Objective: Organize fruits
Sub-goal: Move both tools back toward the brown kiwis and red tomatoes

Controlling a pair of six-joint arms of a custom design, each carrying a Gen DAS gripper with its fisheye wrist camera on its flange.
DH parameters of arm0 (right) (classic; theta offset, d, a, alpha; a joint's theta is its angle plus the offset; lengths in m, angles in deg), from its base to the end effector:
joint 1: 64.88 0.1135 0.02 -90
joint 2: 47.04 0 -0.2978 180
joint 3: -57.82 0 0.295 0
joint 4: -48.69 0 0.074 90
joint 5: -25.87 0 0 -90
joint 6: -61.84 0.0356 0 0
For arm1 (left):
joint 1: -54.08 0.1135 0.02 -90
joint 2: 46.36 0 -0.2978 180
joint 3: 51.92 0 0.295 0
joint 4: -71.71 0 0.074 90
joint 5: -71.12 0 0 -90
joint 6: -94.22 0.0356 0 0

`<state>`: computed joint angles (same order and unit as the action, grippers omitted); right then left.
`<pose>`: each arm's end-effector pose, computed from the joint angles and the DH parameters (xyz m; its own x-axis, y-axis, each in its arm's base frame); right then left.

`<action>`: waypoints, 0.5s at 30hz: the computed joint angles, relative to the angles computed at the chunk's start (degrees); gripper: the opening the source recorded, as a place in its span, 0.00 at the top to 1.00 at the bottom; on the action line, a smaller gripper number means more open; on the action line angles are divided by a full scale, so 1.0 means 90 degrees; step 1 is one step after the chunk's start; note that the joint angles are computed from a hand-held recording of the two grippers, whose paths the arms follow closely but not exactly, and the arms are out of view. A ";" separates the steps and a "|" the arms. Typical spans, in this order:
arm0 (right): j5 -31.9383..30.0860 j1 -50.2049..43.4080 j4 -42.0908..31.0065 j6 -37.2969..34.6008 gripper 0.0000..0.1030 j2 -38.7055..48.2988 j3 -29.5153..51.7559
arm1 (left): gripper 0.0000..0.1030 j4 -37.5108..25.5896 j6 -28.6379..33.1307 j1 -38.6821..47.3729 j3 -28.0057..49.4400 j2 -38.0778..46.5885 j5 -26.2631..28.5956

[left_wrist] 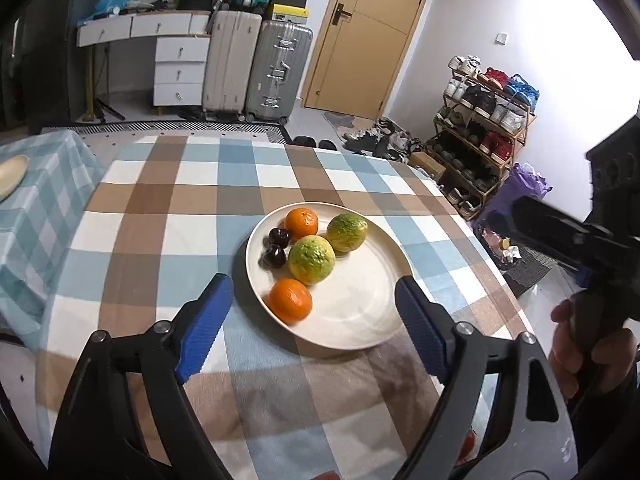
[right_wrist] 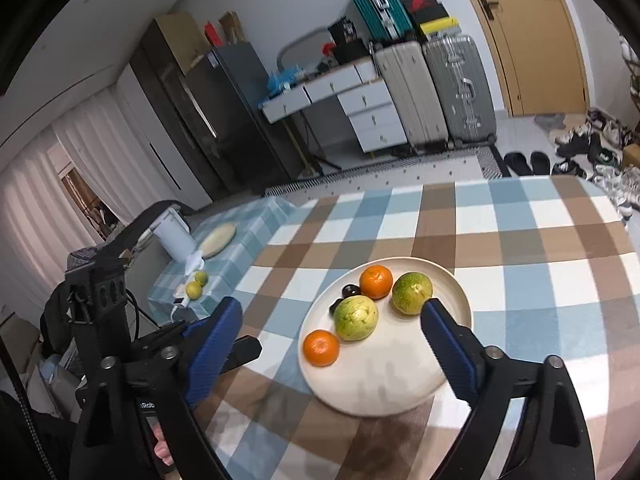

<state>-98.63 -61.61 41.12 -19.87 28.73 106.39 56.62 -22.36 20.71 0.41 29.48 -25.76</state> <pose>0.2924 0.0369 0.2084 -0.6372 0.0826 -0.7663 -0.4241 0.7926 0.4381 0.2555 -0.1632 0.2164 -0.6753 -0.0871 -0.7324 0.1853 0.9411 -0.2829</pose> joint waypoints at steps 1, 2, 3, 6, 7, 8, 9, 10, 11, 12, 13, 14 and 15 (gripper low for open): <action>-0.0057 -0.0040 0.0024 0.0016 0.04 -0.0199 -0.0129 | 0.18 -0.0112 -0.0042 -0.0128 -0.0015 -0.0120 -0.0106; -0.0129 -0.0077 -0.0001 0.0000 0.03 -0.0446 -0.0265 | 0.18 -0.0222 -0.0074 -0.0315 -0.0048 -0.0250 -0.0293; -0.0155 -0.0091 -0.0038 -0.0030 0.03 -0.0629 -0.0357 | 0.16 -0.0321 -0.0096 -0.0486 -0.0071 -0.0358 -0.0478; -0.0081 -0.0071 -0.0195 -0.0060 0.01 -0.1224 -0.0641 | 0.07 -0.0632 -0.0361 -0.0996 -0.0183 -0.0709 -0.0993; -0.0069 -0.0066 -0.0235 -0.0044 0.01 -0.1411 -0.0739 | 0.03 -0.0681 -0.0452 -0.1072 -0.0213 -0.0779 -0.1066; -0.0062 -0.0079 -0.0277 -0.0031 0.01 -0.1579 -0.0826 | 0.01 -0.0755 -0.0603 -0.1205 -0.0272 -0.0901 -0.1216; -0.0046 -0.0089 -0.0324 -0.0011 0.00 -0.1769 -0.0930 | 0.01 -0.0824 -0.0741 -0.1356 -0.0333 -0.1027 -0.1417; -0.0042 -0.0127 -0.0403 0.0037 0.00 -0.2056 -0.1090 | 0.01 -0.0938 -0.0847 -0.1502 -0.0344 -0.1098 -0.1653; -0.0074 -0.0182 -0.0411 0.0119 0.00 -0.2269 -0.1238 | 0.01 -0.1144 -0.1018 -0.1742 -0.0344 -0.1178 -0.2042; -0.0167 -0.0280 -0.0401 0.0253 0.00 -0.2542 -0.1442 | 0.01 -0.1261 -0.1106 -0.1853 -0.0350 -0.1226 -0.2180; -0.0242 -0.0348 -0.0391 0.0339 0.00 -0.2715 -0.1590 | 0.01 -0.1391 -0.1246 -0.1978 -0.0376 -0.1299 -0.2307; -0.0305 -0.0434 -0.0513 0.0362 0.00 -0.3026 -0.1777 | 0.01 -0.1503 -0.1433 -0.2127 -0.0422 -0.1397 -0.2417; -0.0258 -0.0481 -0.0710 0.0330 0.00 -0.3395 -0.1959 | 0.01 -0.1572 -0.1539 -0.2201 -0.0460 -0.1464 -0.2454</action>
